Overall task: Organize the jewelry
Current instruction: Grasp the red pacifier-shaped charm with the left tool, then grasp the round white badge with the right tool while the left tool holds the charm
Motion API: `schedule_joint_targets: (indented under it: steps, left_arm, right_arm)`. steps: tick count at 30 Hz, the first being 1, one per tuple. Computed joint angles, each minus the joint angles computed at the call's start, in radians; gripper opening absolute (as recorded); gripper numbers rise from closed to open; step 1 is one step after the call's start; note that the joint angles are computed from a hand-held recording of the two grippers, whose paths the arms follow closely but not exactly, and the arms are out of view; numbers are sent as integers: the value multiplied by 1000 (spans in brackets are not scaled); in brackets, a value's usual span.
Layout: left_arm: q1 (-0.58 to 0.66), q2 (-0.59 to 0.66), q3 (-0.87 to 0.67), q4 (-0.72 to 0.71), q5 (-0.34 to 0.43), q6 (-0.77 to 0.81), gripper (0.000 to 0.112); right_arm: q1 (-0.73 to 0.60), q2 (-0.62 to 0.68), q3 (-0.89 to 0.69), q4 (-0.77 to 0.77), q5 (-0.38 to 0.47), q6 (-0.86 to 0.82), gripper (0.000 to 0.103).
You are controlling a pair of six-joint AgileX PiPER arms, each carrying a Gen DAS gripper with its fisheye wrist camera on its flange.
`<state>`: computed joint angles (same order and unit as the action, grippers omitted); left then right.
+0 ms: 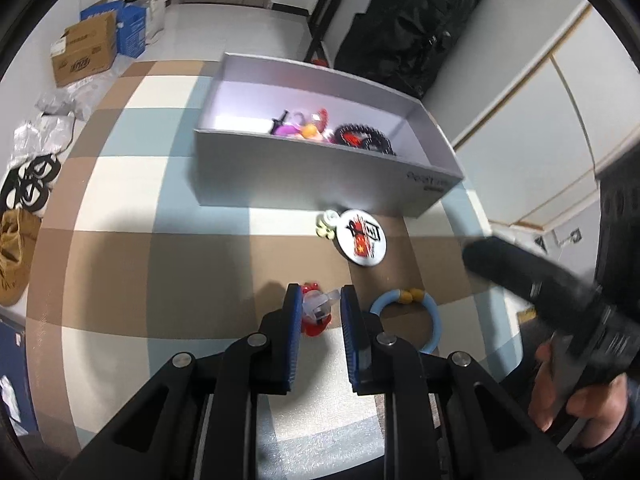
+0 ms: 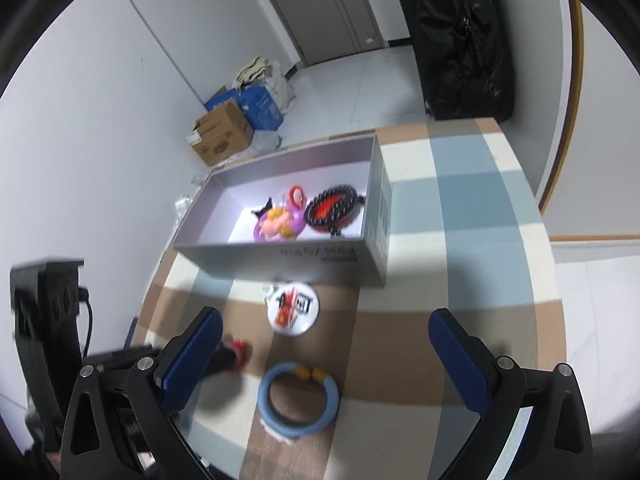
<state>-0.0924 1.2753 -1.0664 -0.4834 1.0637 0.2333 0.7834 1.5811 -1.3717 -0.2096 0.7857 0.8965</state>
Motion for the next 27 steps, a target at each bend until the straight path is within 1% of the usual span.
schedule_joint_targets:
  steps: [6,12,17,19,21,22,23,25,27]
  left_arm:
    - [57,-16,-26,-43,28,-1,14]
    - [50,-22,-23,-45,17,-19,14]
    - [63,-33,-24,-57,31,-1,14]
    - [77,-39,-22,-64,44,18,14]
    - [91,-41,-18,-69,51,33,14]
    - [100,-37,-19,-74,56,41,14]
    - [110,-34,-19,-79,63,50,14]
    - [125,-28,-23,-84,72,57,14]
    - [140,-24,-24,-92,81,62,14]
  right_arm:
    - [33,-5,16,-1,31,-26,103]
    - [43,-11,39,2,31,-31,103]
    - [43,16,20,10,5,-52,102]
    - [41,49,-9,16,7,-79,97]
    - [45,95,-52,13,23,-99,88]
    - [45,114,-69,17,31,-109,84]
    - [46,135,-89,18,43,-115,82]
    - [44,171,-125,37,59,-128,74]
    - [56,208,-172,10,91,-124,72]
